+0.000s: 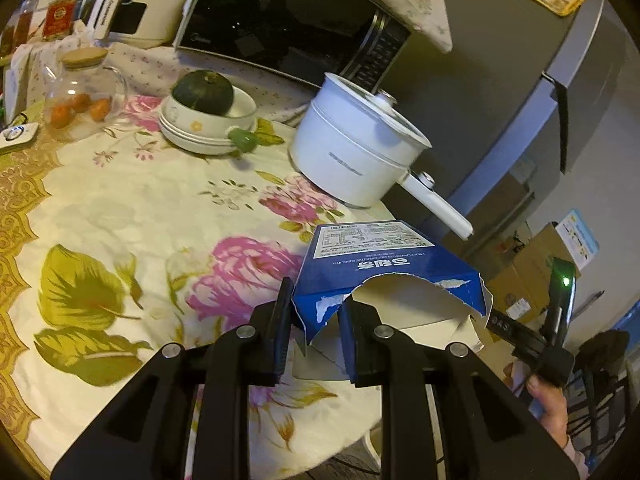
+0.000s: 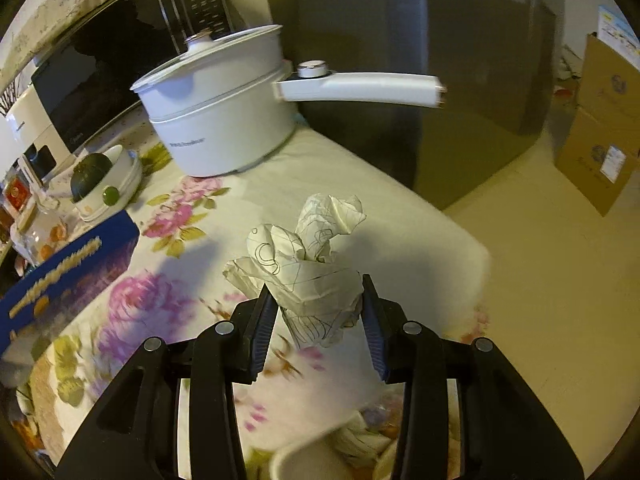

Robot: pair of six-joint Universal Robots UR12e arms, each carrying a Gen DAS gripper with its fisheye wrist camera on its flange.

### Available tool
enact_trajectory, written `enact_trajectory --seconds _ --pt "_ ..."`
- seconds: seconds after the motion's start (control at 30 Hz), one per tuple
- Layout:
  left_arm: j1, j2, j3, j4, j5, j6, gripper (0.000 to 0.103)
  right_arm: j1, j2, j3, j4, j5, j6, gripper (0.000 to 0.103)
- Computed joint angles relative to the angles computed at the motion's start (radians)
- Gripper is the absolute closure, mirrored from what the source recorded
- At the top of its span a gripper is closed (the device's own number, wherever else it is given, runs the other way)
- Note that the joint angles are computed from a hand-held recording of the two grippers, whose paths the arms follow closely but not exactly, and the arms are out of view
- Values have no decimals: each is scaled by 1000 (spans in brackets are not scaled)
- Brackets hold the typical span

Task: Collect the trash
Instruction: 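Carry the white paper over the bin and open the right tool while the left tool carries the box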

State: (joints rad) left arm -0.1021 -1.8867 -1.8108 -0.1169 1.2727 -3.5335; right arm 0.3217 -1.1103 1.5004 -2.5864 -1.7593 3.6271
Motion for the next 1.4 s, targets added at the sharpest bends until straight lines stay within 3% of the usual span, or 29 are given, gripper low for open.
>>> enact_trajectory --seconds 0.53,0.6,0.73,0.97,1.07,1.33,1.4 --pt "-61 17 -19 -29 -44 98 81 -13 -186 260 41 6 73 62" --pt "-70 19 -25 -39 -56 104 81 -12 -200 279 62 18 86 59" --pt "-89 22 -33 -61 -78 125 81 -9 -225 309 95 40 111 43" --pt "-132 27 -40 -106 -105 190 81 14 -283 381 30 -50 143 17" --pt "-151 24 -36 -133 -103 213 81 23 -296 399 13 -114 154 15" --pt "-201 -10 26 -243 -79 280 79 13 -322 440 -55 -186 225 12" --pt "-210 -23 48 -273 -77 286 72 14 -322 442 -68 -216 235 12"
